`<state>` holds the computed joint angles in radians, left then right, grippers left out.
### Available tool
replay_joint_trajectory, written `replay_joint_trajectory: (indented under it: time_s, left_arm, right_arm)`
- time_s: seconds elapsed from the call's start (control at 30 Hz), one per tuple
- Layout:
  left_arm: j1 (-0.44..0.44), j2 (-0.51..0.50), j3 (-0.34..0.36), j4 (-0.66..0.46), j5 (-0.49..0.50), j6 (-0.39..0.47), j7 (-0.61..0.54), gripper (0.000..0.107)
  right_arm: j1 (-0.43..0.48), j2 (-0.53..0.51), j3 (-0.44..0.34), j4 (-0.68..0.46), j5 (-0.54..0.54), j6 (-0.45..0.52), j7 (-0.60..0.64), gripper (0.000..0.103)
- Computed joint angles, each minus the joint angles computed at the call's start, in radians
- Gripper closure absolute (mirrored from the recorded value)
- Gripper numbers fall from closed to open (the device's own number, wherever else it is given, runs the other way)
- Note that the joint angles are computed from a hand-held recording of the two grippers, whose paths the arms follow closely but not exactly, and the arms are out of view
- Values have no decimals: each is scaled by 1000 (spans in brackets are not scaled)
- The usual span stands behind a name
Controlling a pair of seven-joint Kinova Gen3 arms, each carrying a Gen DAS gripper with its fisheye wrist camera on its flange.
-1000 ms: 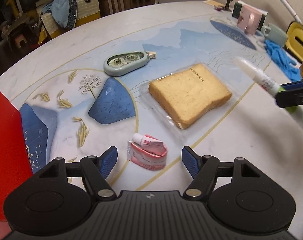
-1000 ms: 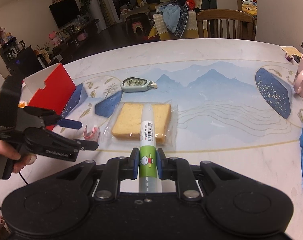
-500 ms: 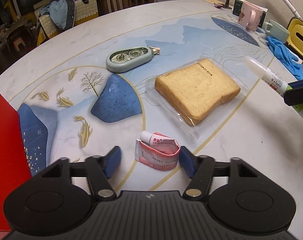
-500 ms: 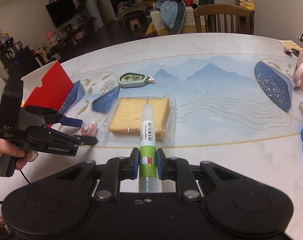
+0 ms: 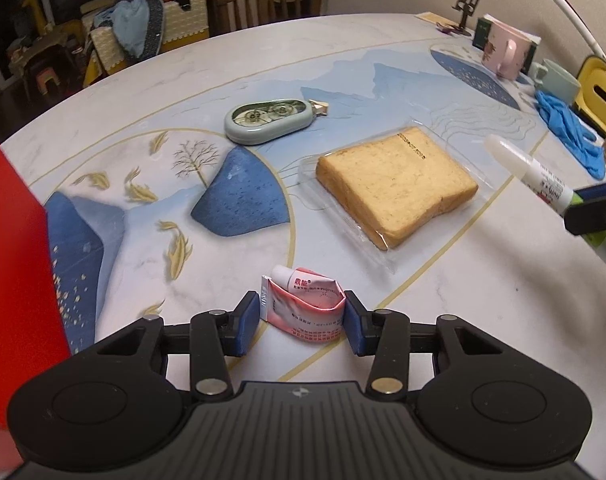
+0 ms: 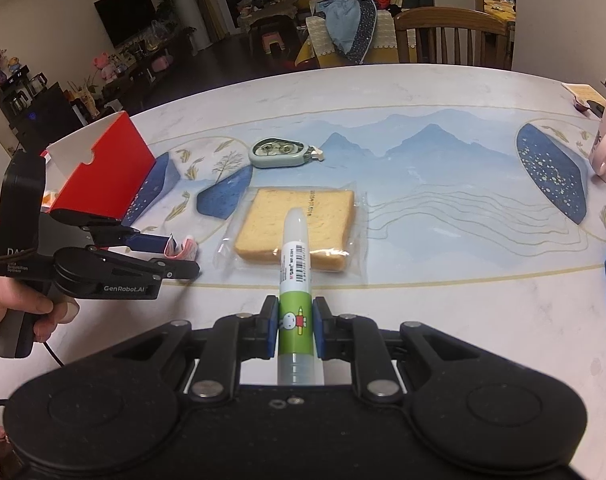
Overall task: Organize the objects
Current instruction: 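Lift the toothpaste tube and glue stick with both tools and carry them to the box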
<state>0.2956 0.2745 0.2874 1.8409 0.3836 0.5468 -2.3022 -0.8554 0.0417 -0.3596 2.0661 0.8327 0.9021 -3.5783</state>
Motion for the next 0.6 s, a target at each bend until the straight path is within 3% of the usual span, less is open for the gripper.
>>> replay_joint_trajectory:
  time_s: [0.27,0.6]
  left_arm:
    - [-73,-76,-2,29,139,78,-87,65]
    - [-152,-167,-107,23,287,246,-218,65]
  right_arm:
    - [-25,31,4,-68,0,31,20,86]
    - [-64,107,45,-230,5,57,124,86]
